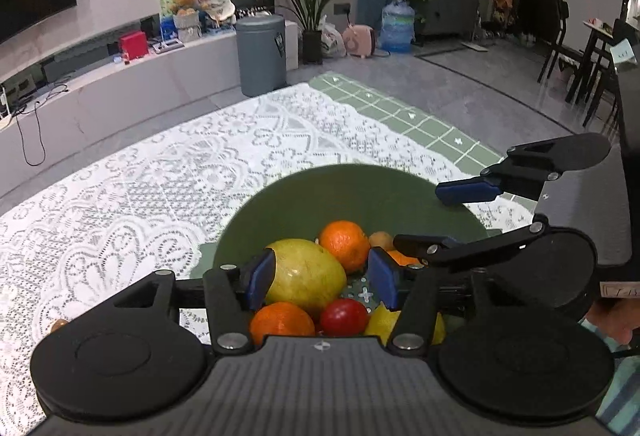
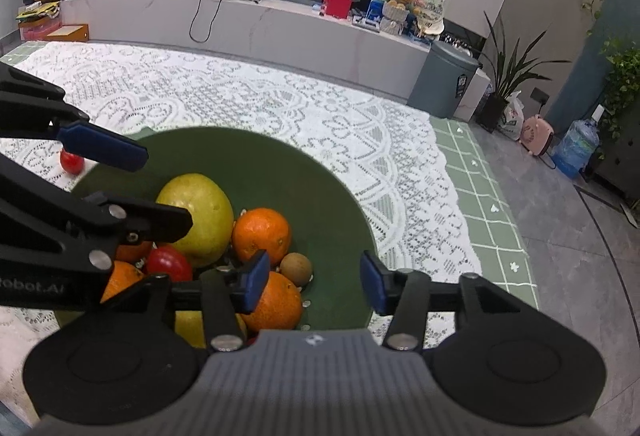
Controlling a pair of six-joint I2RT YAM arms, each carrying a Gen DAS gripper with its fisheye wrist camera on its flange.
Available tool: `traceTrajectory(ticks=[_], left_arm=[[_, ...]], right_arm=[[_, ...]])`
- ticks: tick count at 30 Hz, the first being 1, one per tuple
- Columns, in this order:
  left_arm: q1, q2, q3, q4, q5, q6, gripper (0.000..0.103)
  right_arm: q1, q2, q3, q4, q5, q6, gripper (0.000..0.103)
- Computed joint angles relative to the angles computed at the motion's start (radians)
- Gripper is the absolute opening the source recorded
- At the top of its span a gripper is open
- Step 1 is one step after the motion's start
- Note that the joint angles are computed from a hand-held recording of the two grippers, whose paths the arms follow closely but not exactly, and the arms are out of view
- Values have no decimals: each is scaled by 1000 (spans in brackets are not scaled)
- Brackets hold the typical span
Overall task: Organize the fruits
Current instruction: 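Lower the plum and kiwi into the colander and open both grippers, then lift both grippers out of the colander toward the last kiwi and plum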
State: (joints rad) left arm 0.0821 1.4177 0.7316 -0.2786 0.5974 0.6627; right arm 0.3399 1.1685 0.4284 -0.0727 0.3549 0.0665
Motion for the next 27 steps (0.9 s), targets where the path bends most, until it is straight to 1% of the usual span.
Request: traceTrajectory(ticks=[2, 4, 8, 10, 11, 12, 15, 18, 27], left_arm=[[13, -20, -4, -7, 11, -2, 63], [27, -36, -7, -13, 21, -1, 64], [62, -69, -17, -27, 38, 4, 65], [79, -82, -20, -36, 44, 1, 65], [86, -91, -22, -42, 47, -2, 65], [95, -95, -22, -48, 50, 0, 65], [126, -114, -27, -59, 57, 8, 65], [159, -128, -32, -61, 66, 21, 66], [303, -129, -20, -106, 132, 62, 66]], right_arm=[[16, -22, -4, -8, 14, 11, 57], [37, -45, -10, -15, 33, 24, 65], [103, -86, -18, -32, 86, 72, 69], [144, -100, -21, -39, 118, 105, 73], [162, -106, -22, -43, 133, 122, 73], [185, -109, -21, -50, 152, 142, 73], [256, -112, -17, -69, 223, 208, 79], [327, -113, -10, -83, 287, 271, 79], [476, -53, 23, -97, 407, 437, 80]])
